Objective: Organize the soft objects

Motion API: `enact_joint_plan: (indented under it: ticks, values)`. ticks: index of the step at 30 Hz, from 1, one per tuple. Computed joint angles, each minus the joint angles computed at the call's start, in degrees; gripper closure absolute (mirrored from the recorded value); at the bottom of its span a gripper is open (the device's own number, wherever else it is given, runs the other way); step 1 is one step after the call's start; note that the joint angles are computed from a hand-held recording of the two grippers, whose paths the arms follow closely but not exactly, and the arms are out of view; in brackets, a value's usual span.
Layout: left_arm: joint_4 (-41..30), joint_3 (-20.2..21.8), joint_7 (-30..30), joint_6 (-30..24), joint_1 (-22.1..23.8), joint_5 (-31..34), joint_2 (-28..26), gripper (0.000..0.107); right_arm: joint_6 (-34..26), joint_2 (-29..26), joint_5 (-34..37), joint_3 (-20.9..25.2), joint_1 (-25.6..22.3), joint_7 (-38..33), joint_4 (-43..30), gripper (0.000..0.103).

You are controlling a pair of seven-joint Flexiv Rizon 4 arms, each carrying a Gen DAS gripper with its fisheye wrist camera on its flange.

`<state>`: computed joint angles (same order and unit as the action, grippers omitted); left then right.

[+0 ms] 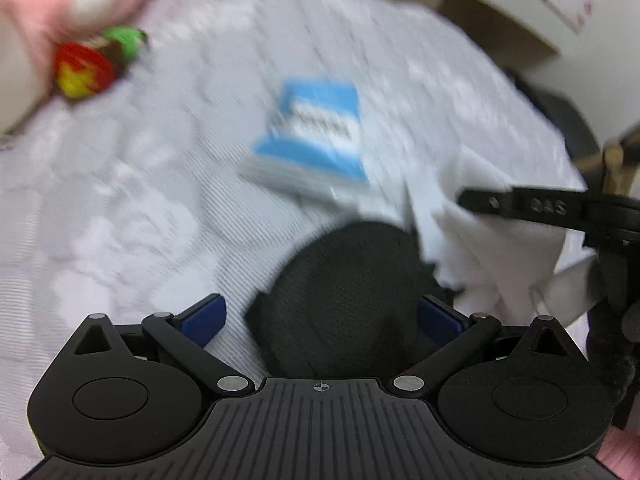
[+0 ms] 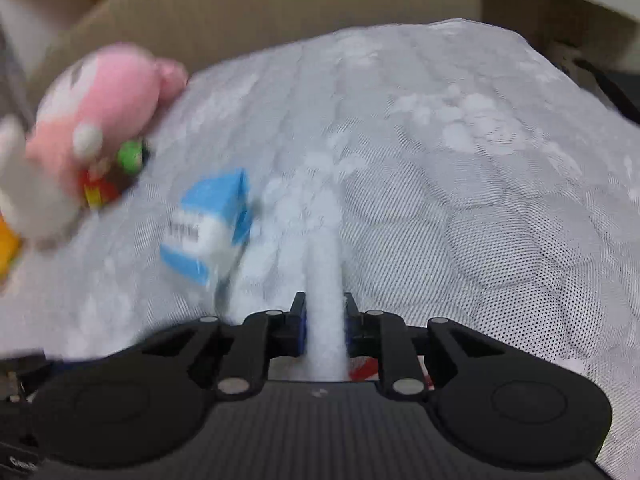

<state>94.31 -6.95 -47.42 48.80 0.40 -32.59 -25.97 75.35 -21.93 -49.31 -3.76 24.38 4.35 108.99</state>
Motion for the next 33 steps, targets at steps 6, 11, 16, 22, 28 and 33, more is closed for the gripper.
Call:
enact_joint_plan:
  ticks: [6, 11, 16, 22, 28, 33]
  values:
    - [-5.68, 0.09, -3.17, 6.59, -2.54, 2.65, -3.58, 0.004, 27.66, -0.53, -1.86, -17.25, 6.69, 16.3, 6.46, 0.087]
    - [-22.93, 6.52, -14.47, 4.76, -10.22, 18.78, -14.15, 0.004, 29.0, -0.07, 3.36, -23.69, 12.43, 13.34, 8.68, 0.085]
    - [-33.62, 7.72, -21.43, -3.34, -12.25, 25.67, -20.59, 0.007, 32.68, -0.98, 8.11, -19.24, 8.95, 12.1, 9.41, 0.085]
    - [-25.77, 3.34, -13.22, -6.55, -7.41, 24.38, -14.8, 0.041, 36.64, -2.96, 11.71, -10.35, 1.13, 12.5, 8.47, 0.085]
    - [-12.57, 4.0, -9.78, -7.64, -4.23, 21.17, -4.4, 0.028, 33.38, -3.35, 11.81, -5.69, -1.08, 6.73, 5.74, 0.085]
    - [-3.29, 4.21, -7.73, 1.09, -2.22, 17.62, 1.13, 0.012, 24.63, -3.53, 9.25, 4.96, -8.48, 3.42, 3.11, 0.085]
